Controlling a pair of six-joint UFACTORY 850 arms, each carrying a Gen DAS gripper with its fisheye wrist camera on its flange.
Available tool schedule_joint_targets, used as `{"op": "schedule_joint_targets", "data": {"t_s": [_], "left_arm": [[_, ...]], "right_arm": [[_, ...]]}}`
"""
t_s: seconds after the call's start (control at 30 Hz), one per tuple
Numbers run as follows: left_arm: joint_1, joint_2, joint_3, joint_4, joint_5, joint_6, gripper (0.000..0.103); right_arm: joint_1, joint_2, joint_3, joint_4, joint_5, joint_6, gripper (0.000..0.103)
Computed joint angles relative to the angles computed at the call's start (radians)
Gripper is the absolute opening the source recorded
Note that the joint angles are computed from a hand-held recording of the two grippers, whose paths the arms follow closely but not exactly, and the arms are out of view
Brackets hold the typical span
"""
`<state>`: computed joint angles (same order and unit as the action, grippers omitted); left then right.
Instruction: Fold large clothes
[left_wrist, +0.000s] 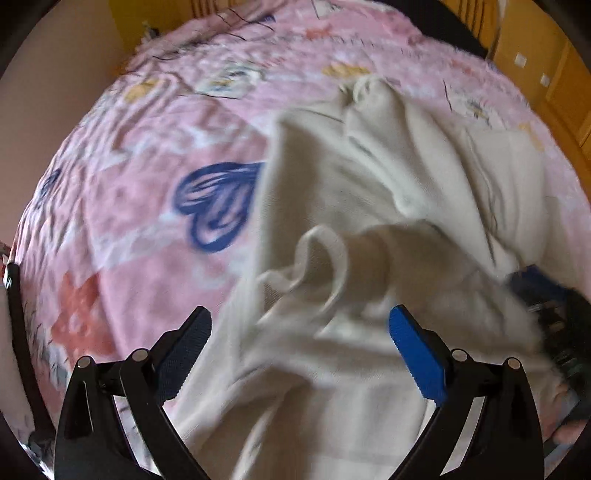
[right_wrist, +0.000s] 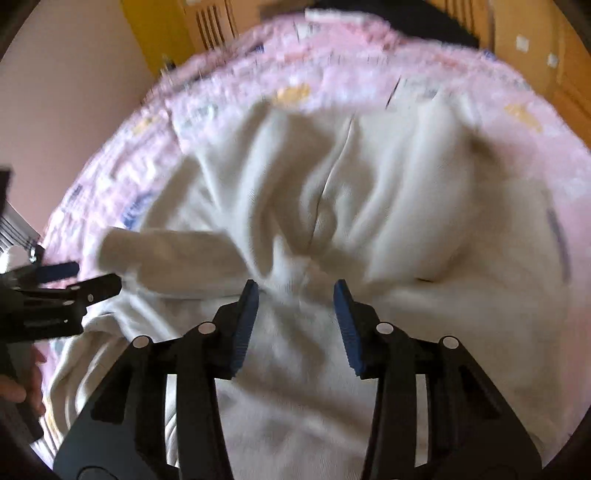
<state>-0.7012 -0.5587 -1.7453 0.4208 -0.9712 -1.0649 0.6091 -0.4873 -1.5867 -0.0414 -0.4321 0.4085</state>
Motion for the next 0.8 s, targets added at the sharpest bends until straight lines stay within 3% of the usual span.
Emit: {"op": "schedule_joint_targets", "data": {"t_s": [0.03, 0.1, 0.27, 0.5, 0.63, 0.7, 0.8], "left_arm": [[-0.004, 0.052, 0.064, 0.007, 0.01, -0.01, 0.094], [-0.008, 0.125, 0.154, 0.005, 0.025, 0.0, 0.094], [-0.006, 0.294, 0.347, -0.101, 0.044, 0.097, 0.095], [0.045, 0.498, 0.594, -0.426, 0.13, 0.259, 0.095], [0.08, 0.592, 0.732, -0.634, 0.225, 0.395, 0.095], [0.088, 0.617, 0.777, -0.705, 0.25, 0.461, 0.095], [0.087, 0.64, 0.824, -0.697, 0.264, 0.482, 0.095]], "right_arm": [[-0.004, 0.057, 0.062, -0.001, 0.033, 0.001, 0.054], [-0.011, 0.184, 0.198, 0.056, 0.09, -0.064, 0.058], [-0.021, 0.438, 0.445, 0.104, 0.043, -0.124, 0.067], [-0.153, 0.774, 0.772, 0.628, -0.078, -0.307, 0.084], [-0.269, 0.892, 0.915, 0.923, -0.159, -0.456, 0.084], [-0.299, 0.924, 0.961, 0.969, -0.172, -0.483, 0.084], [-0.318, 0.932, 0.986, 0.937, -0.208, -0.485, 0.084]]}}
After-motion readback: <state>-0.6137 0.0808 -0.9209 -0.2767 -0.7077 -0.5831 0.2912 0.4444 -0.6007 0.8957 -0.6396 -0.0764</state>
